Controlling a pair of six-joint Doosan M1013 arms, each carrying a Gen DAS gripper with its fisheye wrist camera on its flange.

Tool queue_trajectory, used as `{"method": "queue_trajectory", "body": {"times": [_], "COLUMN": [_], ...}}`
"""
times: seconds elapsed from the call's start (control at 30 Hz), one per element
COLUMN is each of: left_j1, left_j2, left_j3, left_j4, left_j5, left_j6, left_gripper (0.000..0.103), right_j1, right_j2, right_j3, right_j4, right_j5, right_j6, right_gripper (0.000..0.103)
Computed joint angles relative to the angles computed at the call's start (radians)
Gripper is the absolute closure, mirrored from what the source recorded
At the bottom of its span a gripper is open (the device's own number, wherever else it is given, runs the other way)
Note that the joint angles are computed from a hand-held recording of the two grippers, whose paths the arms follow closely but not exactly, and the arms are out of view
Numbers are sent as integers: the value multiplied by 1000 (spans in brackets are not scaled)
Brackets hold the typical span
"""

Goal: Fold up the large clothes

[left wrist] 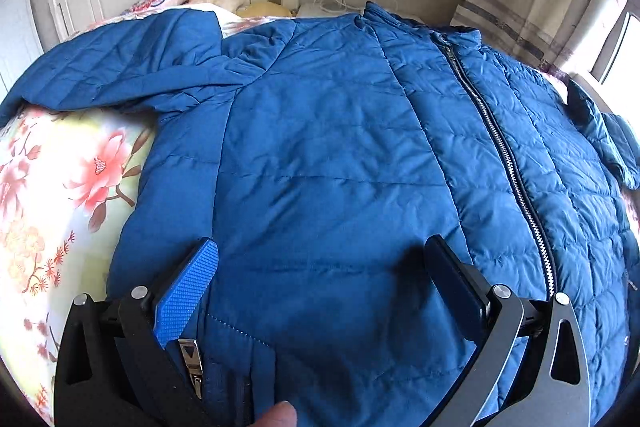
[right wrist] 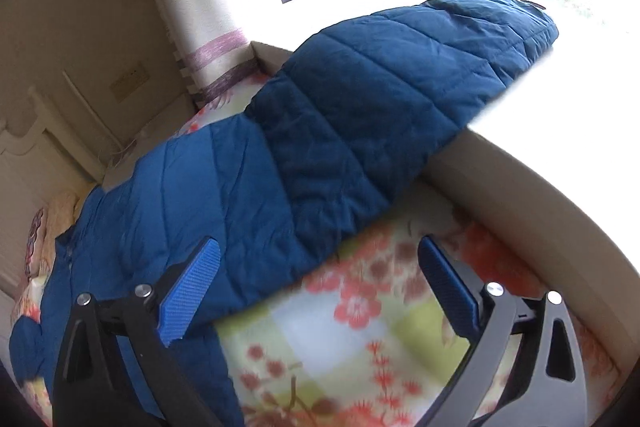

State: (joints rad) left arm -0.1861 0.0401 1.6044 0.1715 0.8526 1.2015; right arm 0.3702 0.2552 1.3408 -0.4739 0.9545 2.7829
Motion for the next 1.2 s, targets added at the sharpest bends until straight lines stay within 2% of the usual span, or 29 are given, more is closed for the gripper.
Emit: {"method": "queue_trajectory", "body": {"times": [0.03,0.07,0.13,0.2,0.27,0.33,0.43,0.5,0.57,0.63,0.7,0.73,0.77,0.8,0.9,1.0,1.1,1.2], "left_j1": [-5,-6,-6,-6,-6,-7,-8,-6,-6,-4,-3,-2,-1,-1,0,0,1,3], "left_j2": [0,3,9,15,19,25,23,21,20,18,16,15,14,13,11,11,8,-5], "left_j3": [2,-2,-11,-18,-24,-30,-28,-26,-24,-22,-20,-19,-18,-17,-16,-17,-14,-1], "left_j4": [13,16,13,13,19,23,28,22,22,18,14,11,8,7,2,0,-2,1], "left_j5": [2,9,26,38,47,55,52,47,44,41,38,36,34,33,30,29,23,-8], "left_j6": [-7,-8,-4,-6,-8,-10,-12,-10,-10,-8,-7,-5,-2,-1,2,4,4,-11], "left_gripper": [4,4,4,4,4,4,4,4,4,4,4,4,4,4,4,4,4,4], "right_j1": [-9,-19,-27,-11,23,68,127,165,194,223,237,243,243,240,204,160,82,17], "right_j2": [10,22,27,19,19,34,63,89,135,183,242,273,279,272,202,54,-51,-67], "right_j3": [-12,-24,-31,-23,-33,-74,-135,-173,-231,-283,-350,-382,-384,-371,-286,-86,73,131], "right_j4": [7,9,18,-58,-185,-253,-234,-178,-25,86,171,180,187,202,353,451,558,642], "right_j5": [6,15,8,-45,-67,-76,-136,-175,-171,-98,23,101,126,118,48,-163,-339,-377], "right_j6": [1,7,11,49,49,-36,-246,-397,-601,-748,-850,-860,-853,-845,-814,-706,-570,-479], "right_gripper": [10,17,42,76,87,87,87,87,86,78,47,39,35,34,30,28,28,27]}}
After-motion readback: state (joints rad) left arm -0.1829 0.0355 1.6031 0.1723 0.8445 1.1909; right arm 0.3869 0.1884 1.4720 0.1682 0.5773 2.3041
